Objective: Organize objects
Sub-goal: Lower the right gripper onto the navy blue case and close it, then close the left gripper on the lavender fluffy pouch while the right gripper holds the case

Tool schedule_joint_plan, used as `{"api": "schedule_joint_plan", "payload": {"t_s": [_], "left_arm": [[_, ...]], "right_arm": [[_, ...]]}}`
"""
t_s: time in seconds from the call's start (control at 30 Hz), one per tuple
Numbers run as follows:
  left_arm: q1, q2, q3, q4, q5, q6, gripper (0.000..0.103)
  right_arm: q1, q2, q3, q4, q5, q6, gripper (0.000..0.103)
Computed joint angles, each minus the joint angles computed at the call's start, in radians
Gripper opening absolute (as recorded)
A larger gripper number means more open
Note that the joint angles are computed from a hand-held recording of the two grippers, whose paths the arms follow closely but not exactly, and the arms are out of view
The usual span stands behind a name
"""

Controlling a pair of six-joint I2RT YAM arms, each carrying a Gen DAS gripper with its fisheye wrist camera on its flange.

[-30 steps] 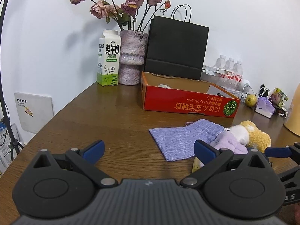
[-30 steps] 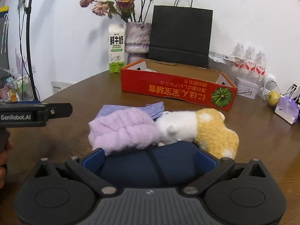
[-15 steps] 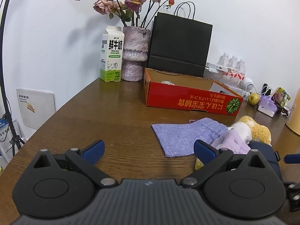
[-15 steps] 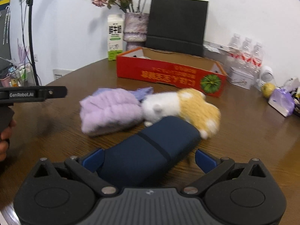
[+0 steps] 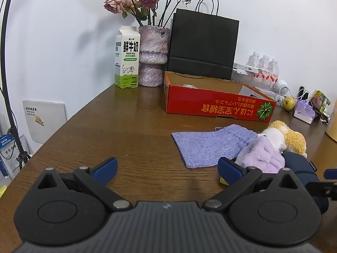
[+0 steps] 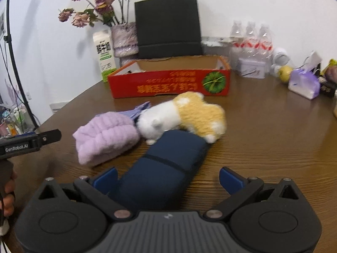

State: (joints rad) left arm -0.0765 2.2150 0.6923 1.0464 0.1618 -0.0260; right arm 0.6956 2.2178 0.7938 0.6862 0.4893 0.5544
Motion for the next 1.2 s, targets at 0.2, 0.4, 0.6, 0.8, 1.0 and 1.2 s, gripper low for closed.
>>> {"api": "schedule_joint_plan", "payload": {"t_s": [0.2, 0.4, 0.6, 0.8, 1.0, 1.2], "left_arm": [[0.003, 0.002, 0.014, -0.030, -0.004, -0.006, 0.103], [-0.001, 0.002, 0.014, -0.035, -0.005, -0.001, 0.103], [-0.027, -0.009, -0.019, 0.004, -0.025, 0.000, 0.103], [-0.108, -0.029, -0.062, 0.058, 0.004, 0.019, 0.103], [-0.230, -0.009, 0.046, -0.064, -0.059, 0.105, 0.103], [-0.261, 0.035, 0.211, -0.256, -0.095, 0.073, 0.103]], "right_arm": [[0.001, 0.086, 0.156, -0.140, -0.002, -0.026, 0.103], [-0.031, 0.081, 0.105, -0.100, -0.035, -0.087, 0.103], [-0.060, 0.091, 0.087, -0.058, -0.045, -0.123, 0.103], [-0.066, 0.099, 0.097, -0.050, -0.058, -0.137, 0.103], [-0.068, 0.097, 0.094, -0.048, -0.056, -0.136, 0.103], [-0.068, 0.097, 0.095, -0.050, -0.051, -0.133, 0.103]]}}
